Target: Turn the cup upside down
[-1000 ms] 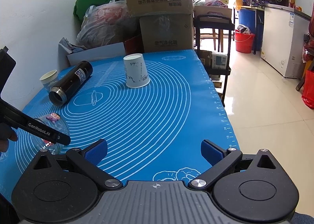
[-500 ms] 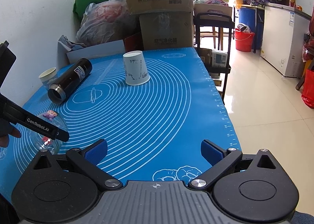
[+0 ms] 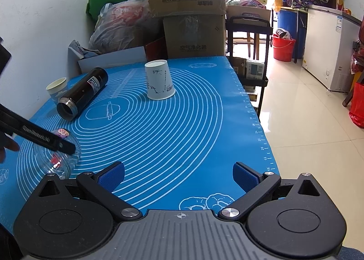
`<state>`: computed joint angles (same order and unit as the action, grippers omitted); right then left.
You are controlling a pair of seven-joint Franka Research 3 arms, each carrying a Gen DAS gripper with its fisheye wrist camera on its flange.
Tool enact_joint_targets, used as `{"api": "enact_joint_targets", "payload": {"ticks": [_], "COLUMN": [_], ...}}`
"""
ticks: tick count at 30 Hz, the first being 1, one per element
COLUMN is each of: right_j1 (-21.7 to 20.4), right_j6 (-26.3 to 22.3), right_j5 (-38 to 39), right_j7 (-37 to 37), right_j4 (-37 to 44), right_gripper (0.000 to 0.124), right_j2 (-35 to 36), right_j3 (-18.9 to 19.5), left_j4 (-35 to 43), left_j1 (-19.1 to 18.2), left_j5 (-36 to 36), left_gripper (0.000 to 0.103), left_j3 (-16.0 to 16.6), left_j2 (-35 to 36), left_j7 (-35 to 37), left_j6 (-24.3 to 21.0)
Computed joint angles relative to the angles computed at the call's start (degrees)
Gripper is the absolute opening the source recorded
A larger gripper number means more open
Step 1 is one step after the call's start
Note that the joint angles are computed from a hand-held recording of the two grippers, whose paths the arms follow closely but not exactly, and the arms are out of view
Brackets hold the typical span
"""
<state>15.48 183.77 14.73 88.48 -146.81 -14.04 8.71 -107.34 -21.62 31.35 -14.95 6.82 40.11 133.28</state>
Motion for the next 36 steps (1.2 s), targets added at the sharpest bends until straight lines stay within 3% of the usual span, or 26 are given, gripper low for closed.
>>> {"api": "enact_joint_targets", "payload": {"ticks": [10, 17, 20, 24, 30, 36], "right_j1": [-1.4, 4.4, 6.9, 7.9, 7.9, 10.2], "right_j6": [-2.5, -9.6, -15.9, -29.2, -44.2, -52.5], "right_j5": [-2.7, -0.7, 2.3, 7.1, 1.6, -4.6], "right_j7": [0.9, -3.5, -6.8, -9.9, -6.0, 0.9], "right_j4": [1.5, 7.6, 13.1, 24.1, 39.4, 49.7], "right_gripper": [0.103, 0.103, 0.102, 0.099, 0.097, 0.095], "right_j2": [-1.0, 0.4, 2.4, 7.3, 16.7, 24.2], "right_j3": [2.2, -1.9, -3.5, -3.8, -1.1, -0.8], "left_j4": [-7.6, -15.3, -19.0, -23.9, -29.2, -31.8], "left_j1": [1.7, 4.8, 6.1, 7.5, 9.3, 11.5], "left_j5": [5.3, 10.3, 12.2, 12.4, 12.9, 16.7], "left_gripper": [0.087, 0.089, 0.09, 0.09, 0.09, 0.09], "left_j3": [-0.6, -1.9, -2.2, -2.1, -1.8, -2.7], "left_j2": [-9.4, -16.3, -18.7, -21.1, -23.0, -23.4], "left_j7": [-7.4, -15.0, -18.3, -21.3, -23.4, -27.7], "left_j6": [3.1, 2.0, 2.1, 4.0, 6.8, 8.4]}}
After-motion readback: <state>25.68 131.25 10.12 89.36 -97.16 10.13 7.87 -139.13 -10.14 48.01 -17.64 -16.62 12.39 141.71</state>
